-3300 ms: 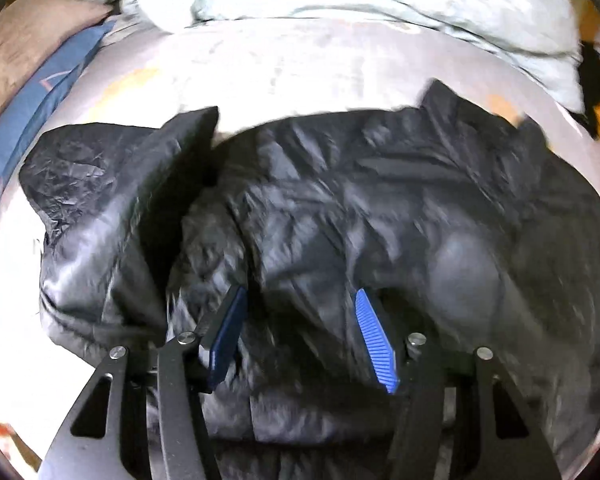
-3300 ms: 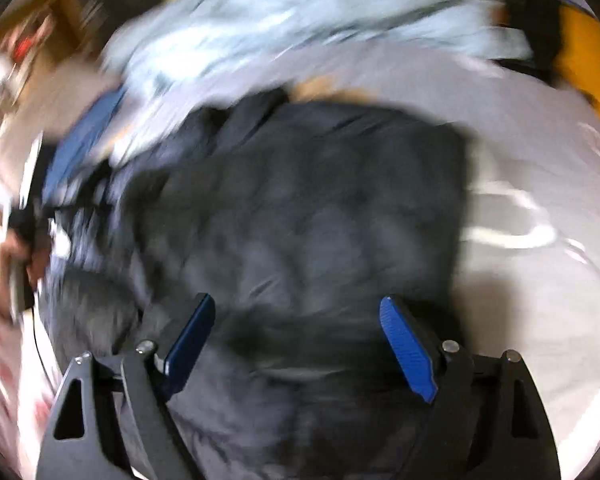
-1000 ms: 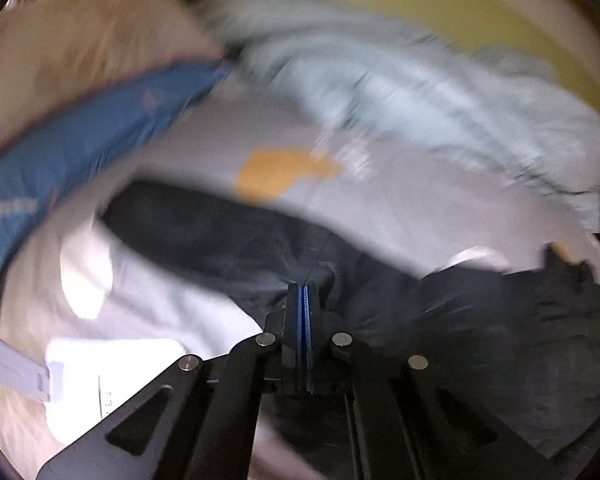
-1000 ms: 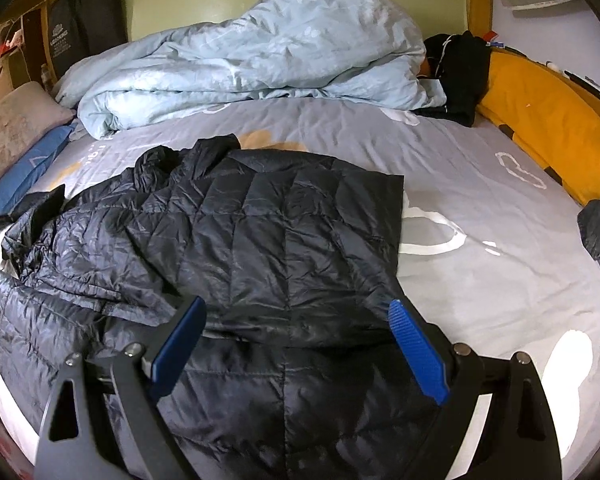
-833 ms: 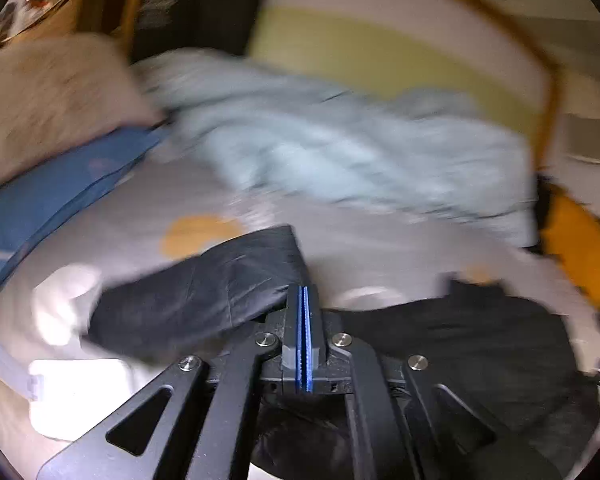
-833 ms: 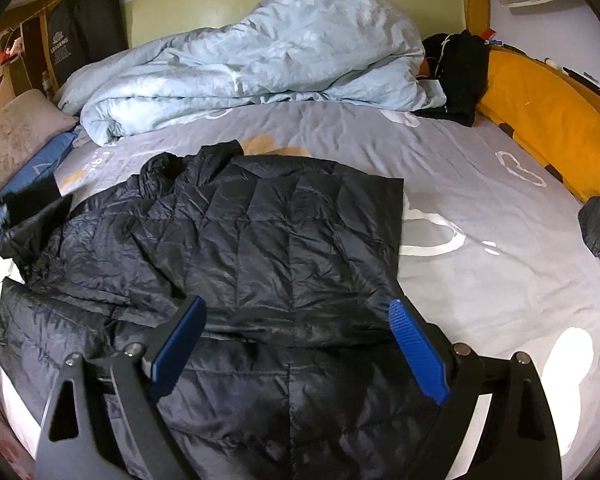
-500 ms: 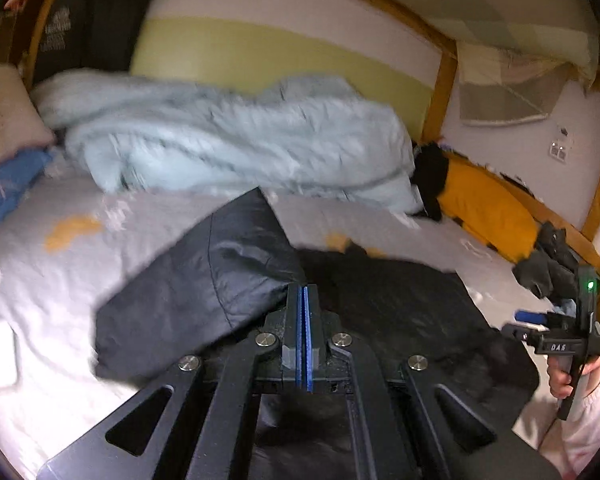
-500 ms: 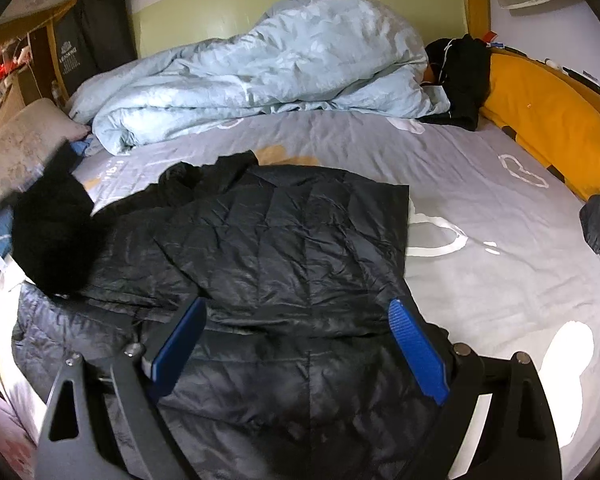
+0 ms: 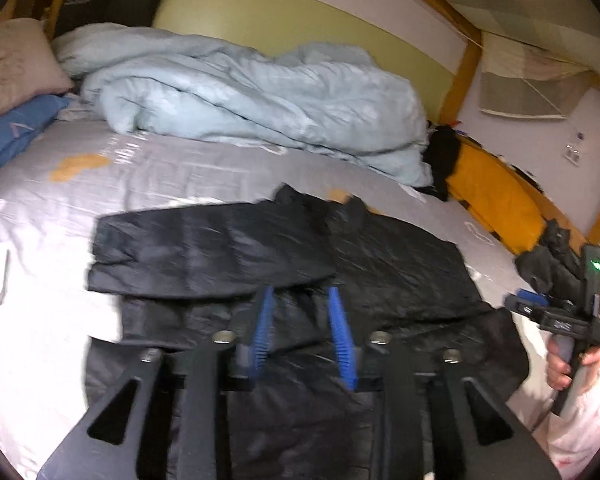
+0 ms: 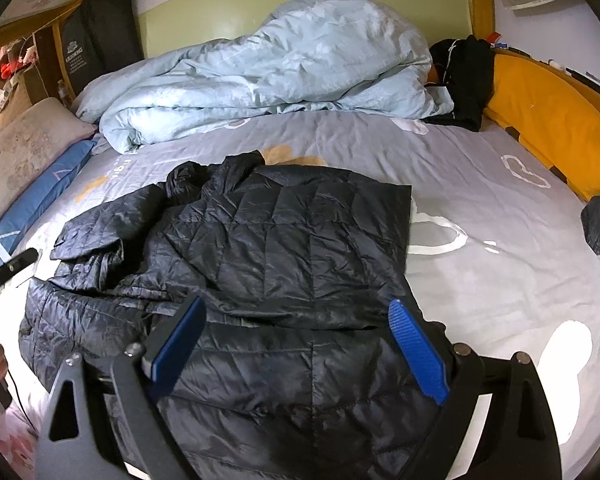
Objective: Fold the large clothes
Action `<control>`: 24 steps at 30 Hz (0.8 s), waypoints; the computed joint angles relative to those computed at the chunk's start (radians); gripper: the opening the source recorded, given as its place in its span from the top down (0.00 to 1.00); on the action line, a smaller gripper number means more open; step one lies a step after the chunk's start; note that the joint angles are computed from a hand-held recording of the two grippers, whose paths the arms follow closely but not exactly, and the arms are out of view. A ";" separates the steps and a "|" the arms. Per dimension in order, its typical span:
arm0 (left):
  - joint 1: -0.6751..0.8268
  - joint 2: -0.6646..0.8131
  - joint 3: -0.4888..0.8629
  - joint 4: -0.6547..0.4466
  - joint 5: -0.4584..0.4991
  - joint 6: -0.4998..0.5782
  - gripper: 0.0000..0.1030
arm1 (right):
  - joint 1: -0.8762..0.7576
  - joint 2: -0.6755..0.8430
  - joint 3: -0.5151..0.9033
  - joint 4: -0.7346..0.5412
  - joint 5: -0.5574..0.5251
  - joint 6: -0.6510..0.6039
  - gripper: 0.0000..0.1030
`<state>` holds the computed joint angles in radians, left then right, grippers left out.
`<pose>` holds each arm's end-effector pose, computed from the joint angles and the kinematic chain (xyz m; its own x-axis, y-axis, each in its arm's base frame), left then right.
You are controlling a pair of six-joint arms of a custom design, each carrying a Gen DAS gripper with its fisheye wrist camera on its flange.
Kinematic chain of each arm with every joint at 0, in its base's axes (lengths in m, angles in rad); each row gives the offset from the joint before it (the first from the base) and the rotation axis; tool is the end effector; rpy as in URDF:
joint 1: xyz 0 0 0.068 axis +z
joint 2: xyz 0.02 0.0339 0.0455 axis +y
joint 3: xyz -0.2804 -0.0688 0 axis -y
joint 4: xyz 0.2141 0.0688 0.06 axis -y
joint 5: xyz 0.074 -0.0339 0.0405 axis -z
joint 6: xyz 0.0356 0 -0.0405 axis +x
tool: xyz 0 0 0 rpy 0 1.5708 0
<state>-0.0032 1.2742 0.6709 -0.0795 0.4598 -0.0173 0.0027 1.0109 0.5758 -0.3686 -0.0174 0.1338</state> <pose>0.2305 -0.0165 0.2428 -0.6369 -0.0135 -0.7708 0.3362 0.8949 -0.2934 0.1666 0.0011 0.2364 -0.7155 0.1314 -0.6862 0.0814 0.9911 0.1050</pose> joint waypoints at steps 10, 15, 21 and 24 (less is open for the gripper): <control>0.207 0.196 0.096 0.058 -0.053 -0.073 0.26 | 0.022 0.033 -0.007 0.009 0.019 -0.001 0.11; 0.280 0.306 0.140 0.059 0.008 -0.124 0.26 | -0.051 0.060 0.023 -0.054 -0.158 0.010 0.11; 0.250 0.459 0.262 0.035 -0.055 -0.169 0.29 | -0.016 0.063 0.008 -0.039 -0.117 0.030 0.11; 0.245 0.521 0.324 -0.004 -0.099 -0.182 0.29 | -0.026 0.077 0.003 -0.033 -0.125 0.030 0.11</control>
<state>0.2421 1.7951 0.9950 -0.0837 0.3607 -0.1995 -0.0237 1.0882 0.5784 -0.4017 -0.1427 0.1635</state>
